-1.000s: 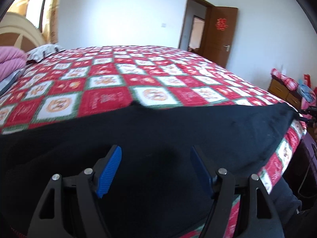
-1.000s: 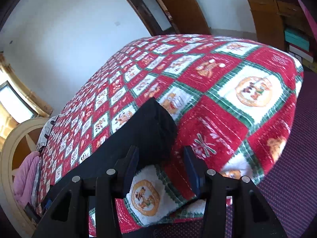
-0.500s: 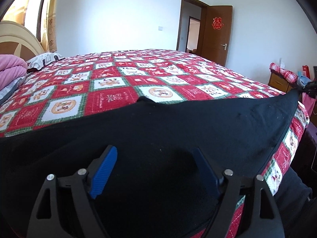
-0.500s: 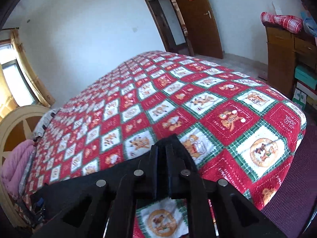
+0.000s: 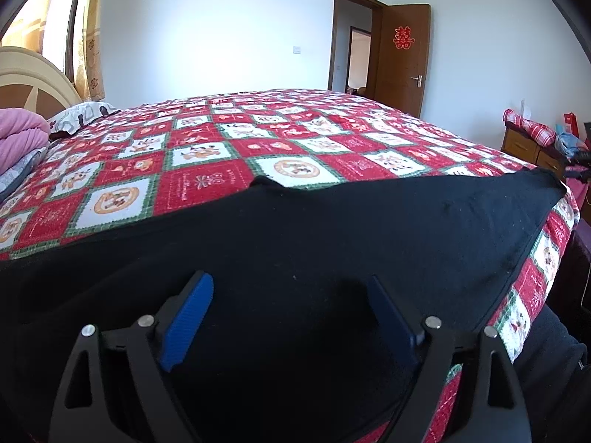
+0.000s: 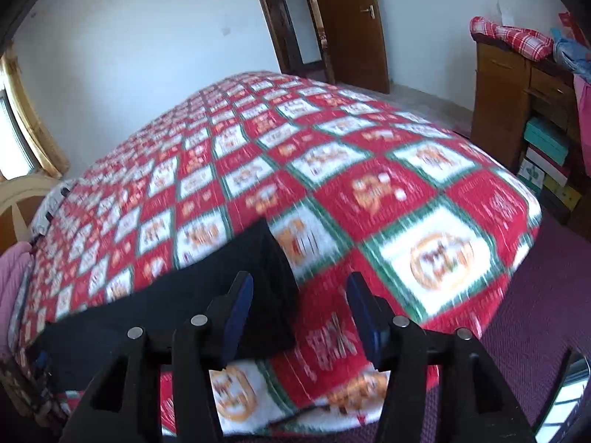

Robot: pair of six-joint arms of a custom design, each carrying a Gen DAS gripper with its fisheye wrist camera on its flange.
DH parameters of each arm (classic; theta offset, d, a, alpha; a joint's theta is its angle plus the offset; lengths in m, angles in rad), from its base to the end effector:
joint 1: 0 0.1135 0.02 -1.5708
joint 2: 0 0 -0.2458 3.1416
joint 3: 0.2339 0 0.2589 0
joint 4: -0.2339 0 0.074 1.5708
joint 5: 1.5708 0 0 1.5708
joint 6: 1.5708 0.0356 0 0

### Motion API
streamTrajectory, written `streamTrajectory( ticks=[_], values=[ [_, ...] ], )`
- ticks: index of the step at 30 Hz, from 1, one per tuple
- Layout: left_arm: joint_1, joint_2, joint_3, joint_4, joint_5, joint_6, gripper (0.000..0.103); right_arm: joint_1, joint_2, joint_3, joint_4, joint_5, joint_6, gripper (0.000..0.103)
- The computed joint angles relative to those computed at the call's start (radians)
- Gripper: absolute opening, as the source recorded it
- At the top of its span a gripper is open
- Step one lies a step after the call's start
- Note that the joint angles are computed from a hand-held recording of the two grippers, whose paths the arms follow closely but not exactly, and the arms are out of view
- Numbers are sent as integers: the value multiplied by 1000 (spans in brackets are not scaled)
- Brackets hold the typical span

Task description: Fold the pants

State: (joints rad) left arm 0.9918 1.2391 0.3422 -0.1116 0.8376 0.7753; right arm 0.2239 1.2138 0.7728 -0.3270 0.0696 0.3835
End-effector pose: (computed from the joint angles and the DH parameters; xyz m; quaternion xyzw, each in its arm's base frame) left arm 0.1295 0.1497 0.1038 0.0174 0.8848 -0.0519 0.4628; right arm 0.2601 0.0567 0.2145 0.0869 0.9159 0.0862 0.3822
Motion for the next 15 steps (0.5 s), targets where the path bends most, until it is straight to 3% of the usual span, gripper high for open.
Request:
streamTrajectory(
  ticks=[3,6,7,8,15],
  values=[
    [1,2,1,0,2,1,89,-62,143,107,13,-155,-13,55],
    [2,3,2,-1,4,5,89,-71,298,227,-13,-228,-13,54],
    [3,4,3,-2,6,7,89,-59,354,276,-40,-220,-31,40],
    [3,4,3,-3,7,9,90,-45,378,294,-43,-198,-33,5],
    [-6,-10,-15,15,0,10,93,17,397,334,-11,-86,-79,2]
  ],
)
